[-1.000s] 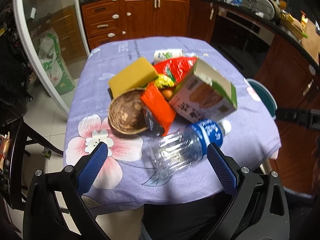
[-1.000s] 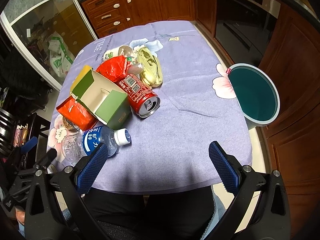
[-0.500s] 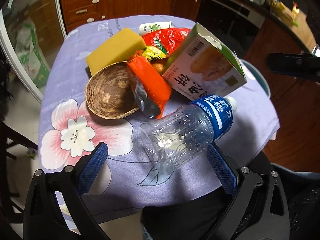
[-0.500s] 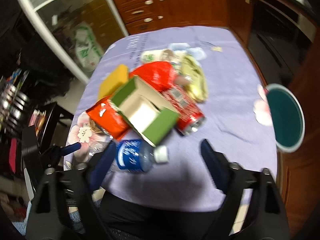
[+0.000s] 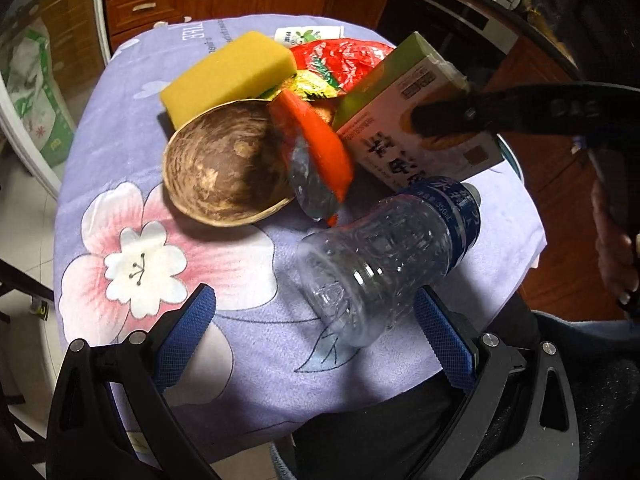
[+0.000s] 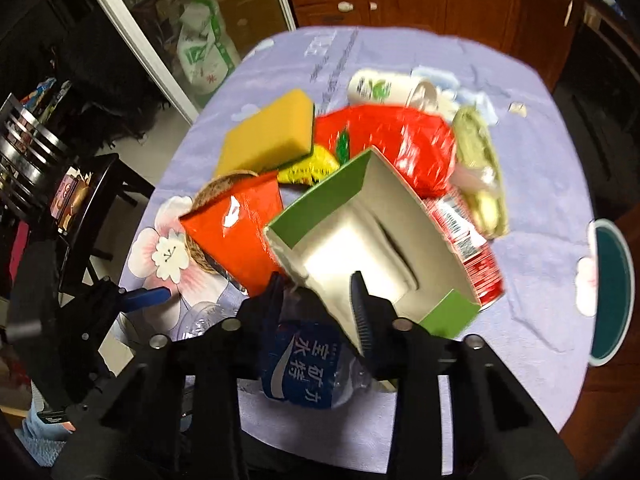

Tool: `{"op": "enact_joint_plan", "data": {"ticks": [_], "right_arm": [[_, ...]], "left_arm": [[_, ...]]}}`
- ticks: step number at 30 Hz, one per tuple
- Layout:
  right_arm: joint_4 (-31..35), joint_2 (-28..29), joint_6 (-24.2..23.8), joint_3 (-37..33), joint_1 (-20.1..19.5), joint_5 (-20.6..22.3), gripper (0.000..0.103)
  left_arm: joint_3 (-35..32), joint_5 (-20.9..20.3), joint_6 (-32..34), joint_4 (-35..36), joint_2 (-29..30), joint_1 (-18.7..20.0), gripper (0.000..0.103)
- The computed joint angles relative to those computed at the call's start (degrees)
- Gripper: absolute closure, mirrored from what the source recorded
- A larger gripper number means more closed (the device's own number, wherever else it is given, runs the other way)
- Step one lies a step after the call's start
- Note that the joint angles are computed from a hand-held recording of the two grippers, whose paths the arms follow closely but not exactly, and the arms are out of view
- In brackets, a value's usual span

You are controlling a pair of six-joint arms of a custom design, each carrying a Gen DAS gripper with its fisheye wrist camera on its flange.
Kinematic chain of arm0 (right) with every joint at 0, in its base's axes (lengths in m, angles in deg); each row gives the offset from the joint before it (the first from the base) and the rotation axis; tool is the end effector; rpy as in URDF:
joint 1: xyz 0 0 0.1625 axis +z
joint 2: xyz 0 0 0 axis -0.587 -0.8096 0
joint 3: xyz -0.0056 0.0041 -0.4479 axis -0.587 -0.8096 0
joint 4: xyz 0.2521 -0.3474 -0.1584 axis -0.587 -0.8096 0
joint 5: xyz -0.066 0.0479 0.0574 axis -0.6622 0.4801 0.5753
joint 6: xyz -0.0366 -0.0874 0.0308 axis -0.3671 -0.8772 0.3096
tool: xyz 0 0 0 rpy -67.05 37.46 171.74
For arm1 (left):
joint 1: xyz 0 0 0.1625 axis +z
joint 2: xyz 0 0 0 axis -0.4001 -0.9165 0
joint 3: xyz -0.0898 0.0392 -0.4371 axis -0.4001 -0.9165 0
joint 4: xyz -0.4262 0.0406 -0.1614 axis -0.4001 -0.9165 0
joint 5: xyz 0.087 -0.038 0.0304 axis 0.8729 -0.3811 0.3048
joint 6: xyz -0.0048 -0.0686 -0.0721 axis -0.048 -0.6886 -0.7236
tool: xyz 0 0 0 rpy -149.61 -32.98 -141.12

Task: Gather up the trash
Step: 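Grasp the green-and-white paper box with the right gripper while the left gripper grasps the clear water bottle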

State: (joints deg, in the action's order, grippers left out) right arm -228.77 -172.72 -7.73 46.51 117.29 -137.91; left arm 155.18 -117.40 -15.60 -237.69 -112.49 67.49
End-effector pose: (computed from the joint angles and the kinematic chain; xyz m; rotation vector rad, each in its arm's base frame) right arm 0.0062 -0.5573 0.3444 0.1123 -2.5375 0.5128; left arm -0.3507 -0.5745 -0.0713 1.0092 2.5776 -0.1674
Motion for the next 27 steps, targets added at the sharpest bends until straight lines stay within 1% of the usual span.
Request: {"op": "enact_joint_plan", "data": {"ticks": [1,2,3,5,9,12,15,18,20,23,25,26,27], "right_arm": [[0.32,-0.07,0.22,0.03,-0.21,0.34,0.093],[0.52,-0.35,1.09,0.07,-0.33,0.65,0.097],[-0.32,-0.50,1.54,0.31,-0.17,0.46,0.098],[0.36,-2.40,3.28,0.45,-0.75,3.39,0.100],[-1.16,-5.47,4.94,1.04,-0.61,5.29,0.101],[-2.34,-8.15,5.57,1.90,-0.73,5.15,0.101],[-1.87,-10.91,7.11,2.96,-1.92,6.04,0.101],[-1.87,-13.22,8.48,4.39,-3.38,6.49,0.101],[-1.56,-14.51,9.60,5.33,-4.64,7.29,0.101],[-1.30,-16.27,10.26,6.49,-6.36,9.01,0.101],[-1.30,-17.13,10.39,7.04,-6.91,9.74,0.101],[-1.38,-17.70,10.29,7.42,-7.29,10.22,0.101],[-1.46,-18.17,10.16,7.68,-7.56,10.54,0.101]], "left_arm": [[-0.30,-0.13,0.57,0.11,0.14,-0.03,0.004],[-0.60,-0.31,1.32,0.15,0.28,-0.09,0.004],[-0.90,-0.38,1.88,0.30,0.41,-0.18,0.004],[-1.49,-0.44,3.81,0.47,0.52,-0.57,0.004],[-2.90,0.08,7.89,1.80,1.09,-1.49,0.004],[-4.28,-0.72,12.31,3.94,1.98,-2.05,0.004],[-5.21,-1.64,16.26,7.20,2.76,-2.42,0.004],[-5.38,0.91,19.49,11.33,4.20,-3.73,0.004],[-4.69,3.03,20.88,11.92,5.29,-4.84,0.004],[-3.96,4.05,20.20,11.40,6.43,-5.86,0.004],[-3.47,3.50,18.70,9.87,6.69,-6.15,0.019],[-3.93,2.59,16.87,10.80,6.81,-6.00,0.034],[-4.49,1.37,15.34,11.68,6.88,-5.73,0.040]]}}
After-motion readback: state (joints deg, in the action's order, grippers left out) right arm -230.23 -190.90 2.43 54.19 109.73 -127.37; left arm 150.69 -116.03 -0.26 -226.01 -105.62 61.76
